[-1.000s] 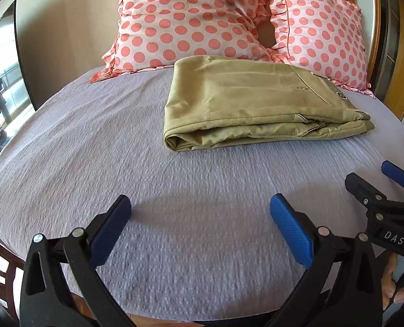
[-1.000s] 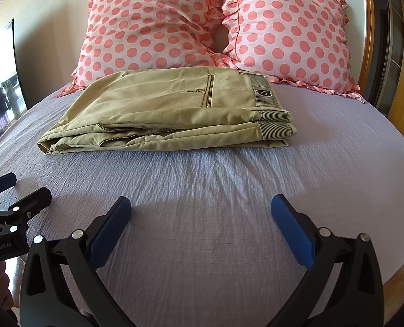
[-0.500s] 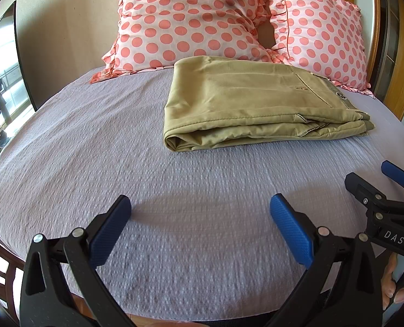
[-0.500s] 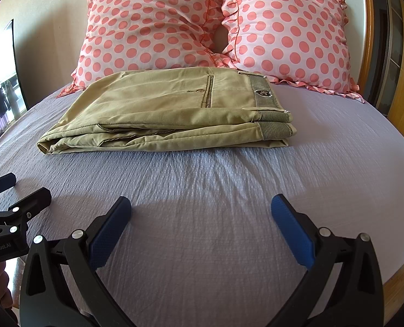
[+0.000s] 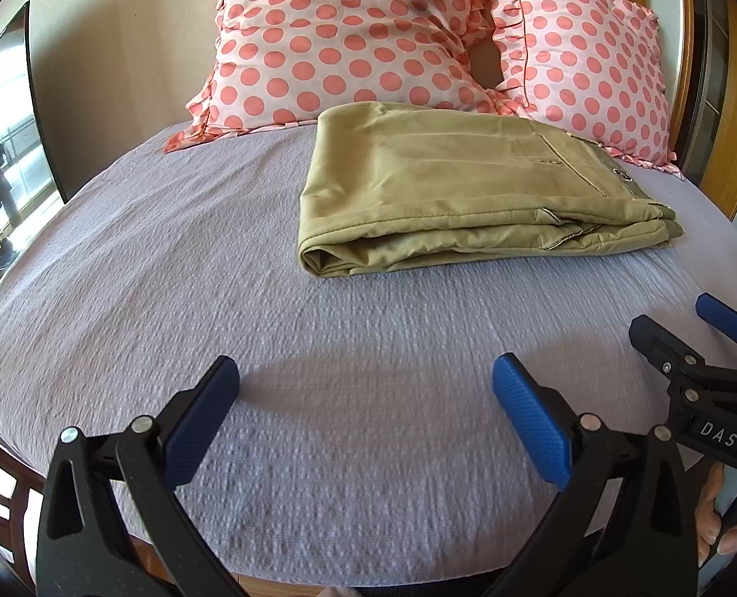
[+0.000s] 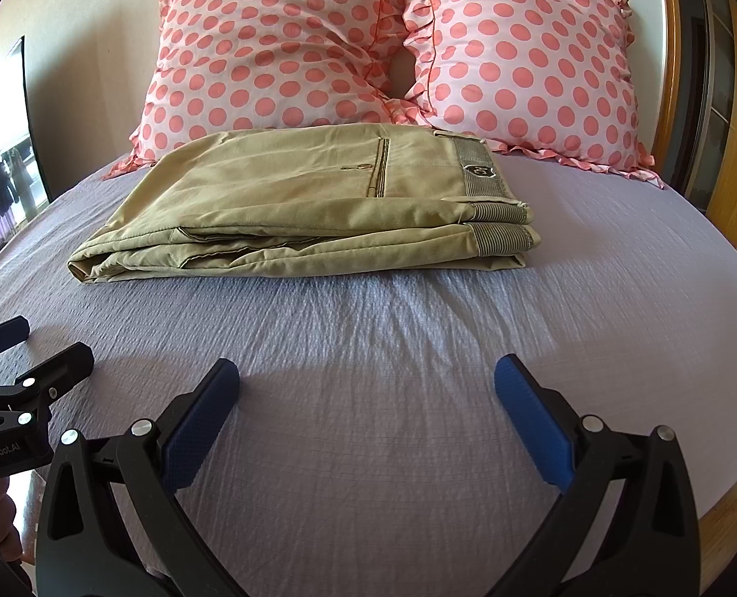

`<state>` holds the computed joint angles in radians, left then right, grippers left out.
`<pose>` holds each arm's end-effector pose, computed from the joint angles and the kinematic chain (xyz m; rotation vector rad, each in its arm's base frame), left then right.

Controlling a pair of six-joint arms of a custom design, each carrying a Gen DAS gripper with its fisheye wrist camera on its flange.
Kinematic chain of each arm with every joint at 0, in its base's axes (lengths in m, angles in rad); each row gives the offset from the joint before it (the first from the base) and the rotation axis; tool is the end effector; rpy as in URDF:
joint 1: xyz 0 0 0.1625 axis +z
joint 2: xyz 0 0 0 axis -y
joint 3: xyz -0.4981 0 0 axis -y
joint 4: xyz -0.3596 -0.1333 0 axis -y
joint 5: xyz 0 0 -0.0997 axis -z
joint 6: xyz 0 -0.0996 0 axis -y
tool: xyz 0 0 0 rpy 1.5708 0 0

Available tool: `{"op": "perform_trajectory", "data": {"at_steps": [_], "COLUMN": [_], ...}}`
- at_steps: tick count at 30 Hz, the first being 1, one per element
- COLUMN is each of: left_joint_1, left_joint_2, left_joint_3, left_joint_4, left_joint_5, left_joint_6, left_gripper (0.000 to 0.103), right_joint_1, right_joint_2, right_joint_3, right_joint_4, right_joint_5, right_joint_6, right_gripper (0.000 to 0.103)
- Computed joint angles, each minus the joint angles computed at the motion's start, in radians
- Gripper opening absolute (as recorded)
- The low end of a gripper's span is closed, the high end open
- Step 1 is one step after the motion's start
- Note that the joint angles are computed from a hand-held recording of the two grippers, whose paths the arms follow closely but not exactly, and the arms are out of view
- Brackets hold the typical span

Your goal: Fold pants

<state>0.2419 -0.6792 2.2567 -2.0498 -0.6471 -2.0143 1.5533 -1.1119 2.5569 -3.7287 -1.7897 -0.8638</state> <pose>-0.3151 -0.2969 -0.0003 -0.0937 1.9923 -1.0624 0.1046 -0.4067 0.2440 0.9515 -2.3668 0.7389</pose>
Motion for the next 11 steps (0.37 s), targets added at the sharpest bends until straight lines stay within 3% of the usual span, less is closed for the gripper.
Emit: {"op": "perform_trajectory", "data": {"at_steps": [11], "left_joint_1": [0.000], "left_joint_2": [0.002], "left_joint_3": [-0.004], "left_joint_4": [0.004], "left_joint_5": [-0.001], "left_joint_6": [-0.002], "left_gripper": [0.101], "right_joint_1": [-0.001], "right_joint_2": [0.000], "right_joint_3": [0.000], "right_joint_4": [0.000], "right_joint_5": [0.002], "right_joint_6": [-0.002], "right_gripper": [0.102]}}
